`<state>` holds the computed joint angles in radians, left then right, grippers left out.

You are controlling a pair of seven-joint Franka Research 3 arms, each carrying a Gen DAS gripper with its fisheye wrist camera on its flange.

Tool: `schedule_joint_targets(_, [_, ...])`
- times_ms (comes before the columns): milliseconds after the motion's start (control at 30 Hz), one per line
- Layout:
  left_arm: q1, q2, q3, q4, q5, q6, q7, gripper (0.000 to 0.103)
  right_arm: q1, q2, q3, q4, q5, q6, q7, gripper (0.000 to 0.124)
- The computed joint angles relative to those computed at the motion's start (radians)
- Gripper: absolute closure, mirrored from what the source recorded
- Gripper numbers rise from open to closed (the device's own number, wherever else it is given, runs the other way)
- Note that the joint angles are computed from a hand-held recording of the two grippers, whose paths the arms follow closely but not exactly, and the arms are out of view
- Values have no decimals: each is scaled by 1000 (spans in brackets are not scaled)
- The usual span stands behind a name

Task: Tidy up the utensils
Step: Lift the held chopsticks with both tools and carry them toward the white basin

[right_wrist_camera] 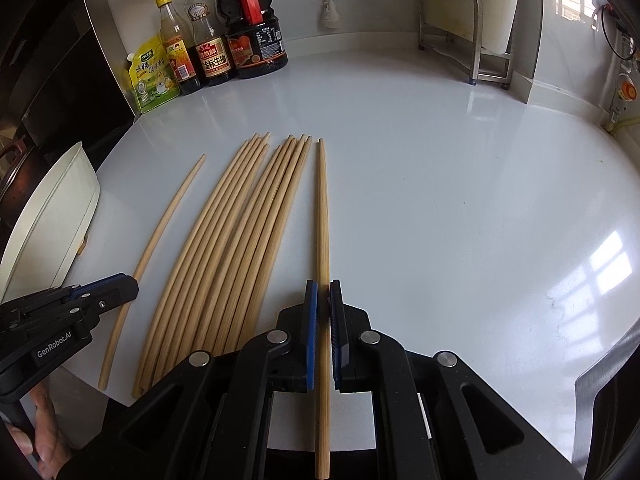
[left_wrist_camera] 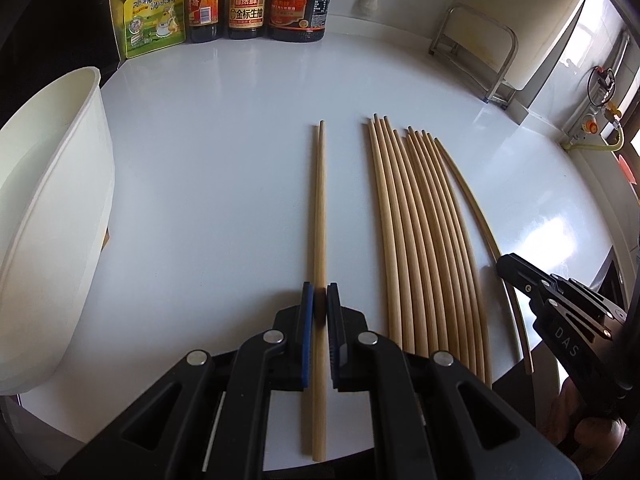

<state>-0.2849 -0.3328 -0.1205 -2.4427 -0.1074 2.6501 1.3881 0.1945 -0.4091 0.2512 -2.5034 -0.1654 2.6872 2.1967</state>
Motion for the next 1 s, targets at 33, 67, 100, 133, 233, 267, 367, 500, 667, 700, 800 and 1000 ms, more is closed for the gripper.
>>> schedule_joint_targets(33, [4,4,-4,4,7,1,-4,93,-2,1,1,2,-5,-2,-1,118])
schedule_joint_targets(67, [7,11,-7,10,15,1,-8,92,-4,3,4,5,-12,-6,-1,118])
schedule_joint_targets(100, [9,16,-10,16,21,2,-12,88,-6,4,5,7,-17,-9,-1,118])
schedule_joint_targets(133, [11,20,-13,19,27,3,-14,83,-5,5,4,8,-20,-10,-4,118])
schedule_joint_targets(233, [21,33,-23,30,52,10,-34,71,-10,4,10,9,-36,-14,5,117])
schedule_joint_targets(267, [23,37,-24,33,57,12,-39,70,-10,5,8,9,-37,-13,6,117])
schedule_joint_targets(367, [33,49,-31,43,82,17,-61,67,-11,7,2,7,-38,-6,8,116])
schedule_joint_targets(500, [47,68,-37,59,115,24,-87,65,-29,13,13,15,-67,-5,25,93])
schedule_joint_targets(667, [62,85,-45,73,157,32,-119,65,-45,31,26,33,-120,-17,47,93])
schedule_joint_targets(700, [62,87,-45,74,161,34,-122,65,-49,36,31,38,-137,-22,55,93])
schedule_joint_targets(800, [67,90,-53,76,189,35,-139,69,-51,52,42,57,-194,-41,68,93])
schedule_joint_targets(1000, [30,86,-28,73,123,34,-88,96,-24,74,27,76,-227,-46,75,118])
